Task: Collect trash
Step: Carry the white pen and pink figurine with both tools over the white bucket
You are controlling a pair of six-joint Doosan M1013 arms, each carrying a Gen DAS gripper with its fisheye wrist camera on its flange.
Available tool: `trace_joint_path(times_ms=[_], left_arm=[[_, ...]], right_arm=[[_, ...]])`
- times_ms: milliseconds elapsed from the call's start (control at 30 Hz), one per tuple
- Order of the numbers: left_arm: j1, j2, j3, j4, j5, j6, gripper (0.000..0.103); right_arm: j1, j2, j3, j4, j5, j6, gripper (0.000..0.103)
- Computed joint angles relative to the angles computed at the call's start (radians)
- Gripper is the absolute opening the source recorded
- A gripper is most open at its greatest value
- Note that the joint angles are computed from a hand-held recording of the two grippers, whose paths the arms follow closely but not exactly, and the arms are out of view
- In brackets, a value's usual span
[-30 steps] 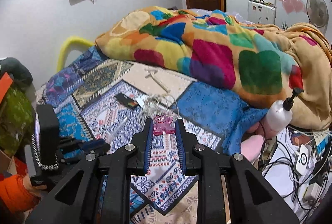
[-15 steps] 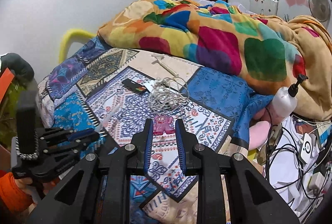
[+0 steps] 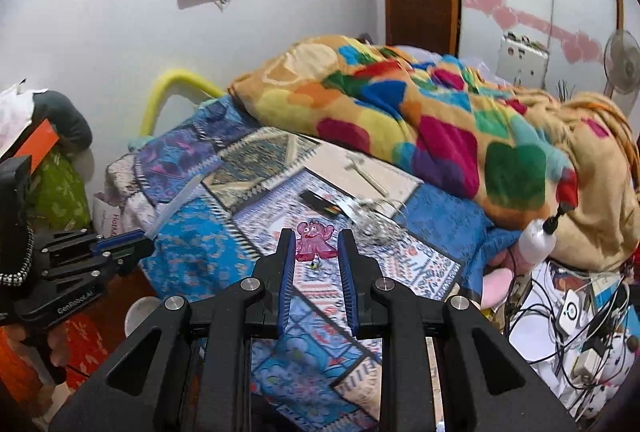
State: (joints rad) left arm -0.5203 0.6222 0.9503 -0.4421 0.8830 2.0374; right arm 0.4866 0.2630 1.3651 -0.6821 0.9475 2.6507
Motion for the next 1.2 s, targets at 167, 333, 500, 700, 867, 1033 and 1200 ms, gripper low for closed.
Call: trace_joint_path(times_ms=[167,333,500,700,867,1033,1200], left_arm=[[0.040,-0.070,0.091,-0.020,-0.047,0.022,0.009],[0.082,-0.117,0.161,-0.018,-0.078,0.014,0.009],[0.129,-0.155,0.221,-0.009,-0.110,-0.007,0.009],[0.181,-0.179,0.268,0.014,-0.127,-0.042,0.009],[0.217,-0.184,0.292,0.048,-0.146,-0.080,0.009],[0.248,-0.181,0.310,0.076,-0.158,-0.132,0.009],[0.274,-0.158,0.313,0.119,-0.144,-0.210,0.009]], right_arm=[[0.039,0.023,-0.047,-0.021,0.009,-0.010,0.020],[0.068,0.055,-0.098,-0.014,0.012,-0.042,0.020],[0.092,0.093,-0.148,0.009,0.007,-0.087,0.020],[0.108,0.155,-0.220,0.073,-0.016,-0.165,0.020],[0.115,0.217,-0.289,0.165,-0.035,-0.257,0.020],[0.118,0.290,-0.376,0.281,-0.028,-0.384,0.020],[0.117,0.355,-0.457,0.386,-0.002,-0.486,0.020]])
